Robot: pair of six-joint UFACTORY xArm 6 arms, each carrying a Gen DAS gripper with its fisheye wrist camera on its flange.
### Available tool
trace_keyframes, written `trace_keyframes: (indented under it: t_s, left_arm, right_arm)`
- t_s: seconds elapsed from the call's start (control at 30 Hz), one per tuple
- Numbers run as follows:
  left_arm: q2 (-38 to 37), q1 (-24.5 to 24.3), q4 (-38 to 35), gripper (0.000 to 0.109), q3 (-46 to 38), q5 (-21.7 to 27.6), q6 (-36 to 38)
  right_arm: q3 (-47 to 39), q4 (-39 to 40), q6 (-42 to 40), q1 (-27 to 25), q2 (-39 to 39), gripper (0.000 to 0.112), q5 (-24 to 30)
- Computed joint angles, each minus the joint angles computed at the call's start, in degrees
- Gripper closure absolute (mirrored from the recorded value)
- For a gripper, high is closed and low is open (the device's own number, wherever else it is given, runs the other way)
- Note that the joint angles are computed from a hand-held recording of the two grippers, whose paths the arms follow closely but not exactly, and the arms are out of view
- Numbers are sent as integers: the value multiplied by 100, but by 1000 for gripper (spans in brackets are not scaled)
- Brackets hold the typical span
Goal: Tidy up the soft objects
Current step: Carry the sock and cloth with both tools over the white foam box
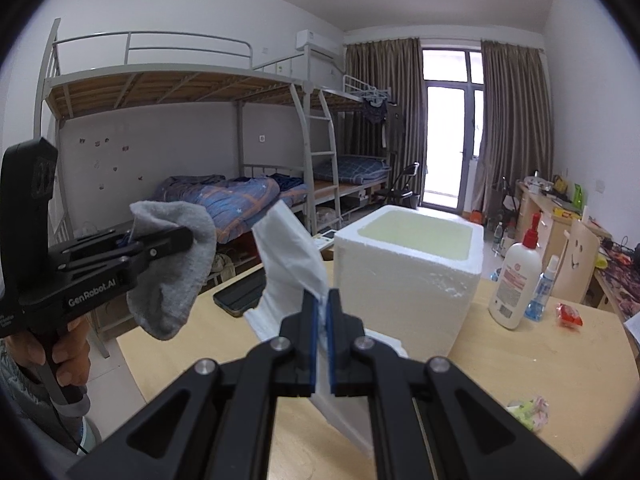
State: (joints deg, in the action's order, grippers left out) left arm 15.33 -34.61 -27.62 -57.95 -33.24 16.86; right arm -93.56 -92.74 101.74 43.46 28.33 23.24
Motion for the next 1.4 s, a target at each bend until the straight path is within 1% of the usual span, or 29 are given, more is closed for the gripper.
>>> trace_keyframes:
  t_s: [0.1, 0.17, 0.37, 0.47, 0.53, 0.7, 0.73, 0.83, 0.93, 1.03, 1.1, 1.2, 1.4]
  left_arm:
    - [-2, 3, 62, 90, -54, -33, -22]
    - [49, -43, -104, 90, -185, -45, 161]
    - [162, -17, 46, 90, -482, 34, 119]
    - [255, -17, 105, 90, -674, 146, 174]
    - [314, -1, 153, 90, -806, 237, 202]
    - [430, 65, 375, 90, -1062, 397, 111]
    - [466, 65, 339, 90, -1153, 436, 183]
    - [569, 55, 272, 90, -1371, 460, 335]
    - [661, 118, 438, 90, -1571, 597, 207]
    - [800, 82, 234, 90, -1838, 674, 505]
    - [868, 89, 223, 90, -1988, 755, 541]
    - [986, 148, 368, 90, -2214, 863, 455]
    - [1233, 272, 893, 90, -2682, 1162, 13]
  right_arm:
    - [-56, 63, -99, 0, -10, 106, 43]
    - [-68, 48, -82, -6, -38, 106, 97]
    - [-208, 122, -134, -41, -18, 106, 225]
    - [-349, 292, -329, -66, 45, 106, 288]
    - [-401, 370, -336, -113, 61, 106, 248]
    - [-561, 515, -454, -167, 130, 106, 339]
    - [-588, 526, -477, -172, 146, 106, 370]
    - [-759, 767, -682, -209, 240, 106, 414]
    - [-940, 971, -909, -251, 344, 106, 381]
    - [-1035, 1051, -1006, -287, 382, 106, 366]
    - [-1113, 1080, -1056, -306, 425, 106, 368]
    - [-1261, 1129, -1171, -331, 499, 106, 398]
    - [-1501, 1224, -1372, -385, 617, 106, 480]
